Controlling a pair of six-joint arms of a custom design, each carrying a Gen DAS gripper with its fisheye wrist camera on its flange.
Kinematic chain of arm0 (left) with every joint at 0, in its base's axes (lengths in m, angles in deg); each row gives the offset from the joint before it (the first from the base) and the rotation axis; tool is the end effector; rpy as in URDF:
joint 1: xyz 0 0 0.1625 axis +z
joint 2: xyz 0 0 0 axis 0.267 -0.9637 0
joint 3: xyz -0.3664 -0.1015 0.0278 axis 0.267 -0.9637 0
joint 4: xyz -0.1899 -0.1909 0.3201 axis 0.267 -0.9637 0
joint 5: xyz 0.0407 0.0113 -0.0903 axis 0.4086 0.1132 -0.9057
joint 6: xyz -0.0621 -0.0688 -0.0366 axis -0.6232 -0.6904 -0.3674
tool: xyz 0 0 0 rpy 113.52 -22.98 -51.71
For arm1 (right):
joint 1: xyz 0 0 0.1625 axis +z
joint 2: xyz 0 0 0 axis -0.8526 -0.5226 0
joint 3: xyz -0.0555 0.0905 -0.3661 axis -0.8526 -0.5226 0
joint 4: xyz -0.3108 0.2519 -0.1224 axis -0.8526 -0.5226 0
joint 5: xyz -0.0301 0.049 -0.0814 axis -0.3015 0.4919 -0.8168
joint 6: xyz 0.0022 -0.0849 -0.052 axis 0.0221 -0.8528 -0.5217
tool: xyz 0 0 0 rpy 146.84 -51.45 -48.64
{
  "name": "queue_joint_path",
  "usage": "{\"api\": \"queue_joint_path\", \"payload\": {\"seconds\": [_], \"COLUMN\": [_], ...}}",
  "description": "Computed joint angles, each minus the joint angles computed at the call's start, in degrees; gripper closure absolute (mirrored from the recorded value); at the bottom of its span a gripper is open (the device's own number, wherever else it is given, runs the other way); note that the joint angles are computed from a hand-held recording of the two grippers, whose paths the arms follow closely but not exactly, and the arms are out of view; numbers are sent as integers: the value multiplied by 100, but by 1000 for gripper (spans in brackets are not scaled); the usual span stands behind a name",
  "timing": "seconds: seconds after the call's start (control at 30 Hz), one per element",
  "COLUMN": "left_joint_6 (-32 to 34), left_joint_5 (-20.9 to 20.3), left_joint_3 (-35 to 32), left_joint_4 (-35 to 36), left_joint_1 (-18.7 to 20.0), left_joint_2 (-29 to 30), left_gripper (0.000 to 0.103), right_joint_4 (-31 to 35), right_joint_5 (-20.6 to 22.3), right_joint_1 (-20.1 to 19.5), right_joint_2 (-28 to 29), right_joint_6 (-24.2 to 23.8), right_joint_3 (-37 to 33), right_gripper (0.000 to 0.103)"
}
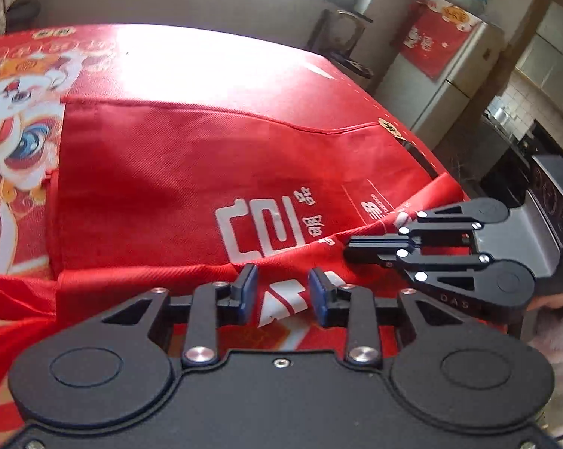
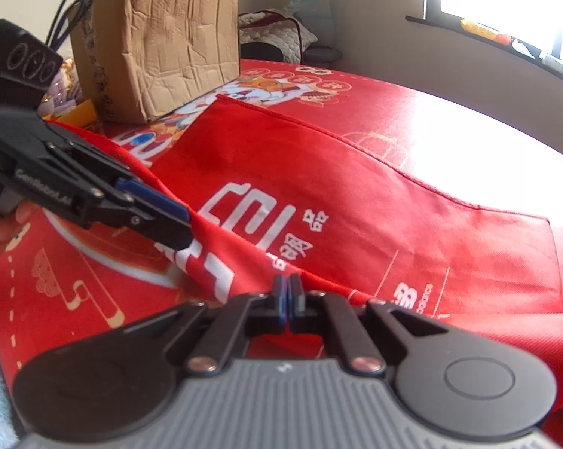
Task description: Fold shopping bag
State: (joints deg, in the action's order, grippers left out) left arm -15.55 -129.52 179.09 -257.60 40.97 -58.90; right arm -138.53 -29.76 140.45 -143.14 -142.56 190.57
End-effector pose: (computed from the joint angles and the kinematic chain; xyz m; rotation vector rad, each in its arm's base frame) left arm -0.1136 -0.4757 0.0908 0.6302 2.7772 -0.6974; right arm 0.0630 -0.4521 0.1376 1.1155 -2.4025 0.6655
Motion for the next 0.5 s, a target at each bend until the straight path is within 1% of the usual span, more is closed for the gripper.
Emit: {"api": "queue_joint_path", "payload": {"seconds": [0.03, 0.1, 0.17, 0.23, 0.27, 0.33, 0.4, 0.5], "left_joint_6": [-107, -132, -80, 0, 41, 120, 206, 256], "left_joint_5": [-35, -45, -43, 37, 94, 169, 173, 120], "left_joint_3": [-55, -135, -156, -134, -116, -89, -66, -65], "left_joint_4": [37, 245, 326, 324, 296, 240, 171, 108], "left_joint_1": [74, 121, 130, 85, 54, 18, 20, 43], "left_joint_2": [23, -7, -27, -30, -21, -4, 5, 30], "left_gripper": [94, 97, 97, 97, 97, 97, 97, 97], "right_joint_4": [-64, 21, 311, 372, 365, 396, 349, 368], "right_joint_5": [46, 143, 286, 549, 593, 483, 237, 197], "right_joint_1": [-26, -59, -105, -204, -236, -264, -330, -559], "right_joint_2": [4, -58, -225, -480, -591, -722, -805, -906], "right_joint_6": [16, 102, 263, 550, 636, 695, 669, 797], "right_joint_3": [28, 33, 5, 20, 27, 23, 38, 97], "right_gripper": [100, 100, 100, 99, 99, 99, 100, 100]}}
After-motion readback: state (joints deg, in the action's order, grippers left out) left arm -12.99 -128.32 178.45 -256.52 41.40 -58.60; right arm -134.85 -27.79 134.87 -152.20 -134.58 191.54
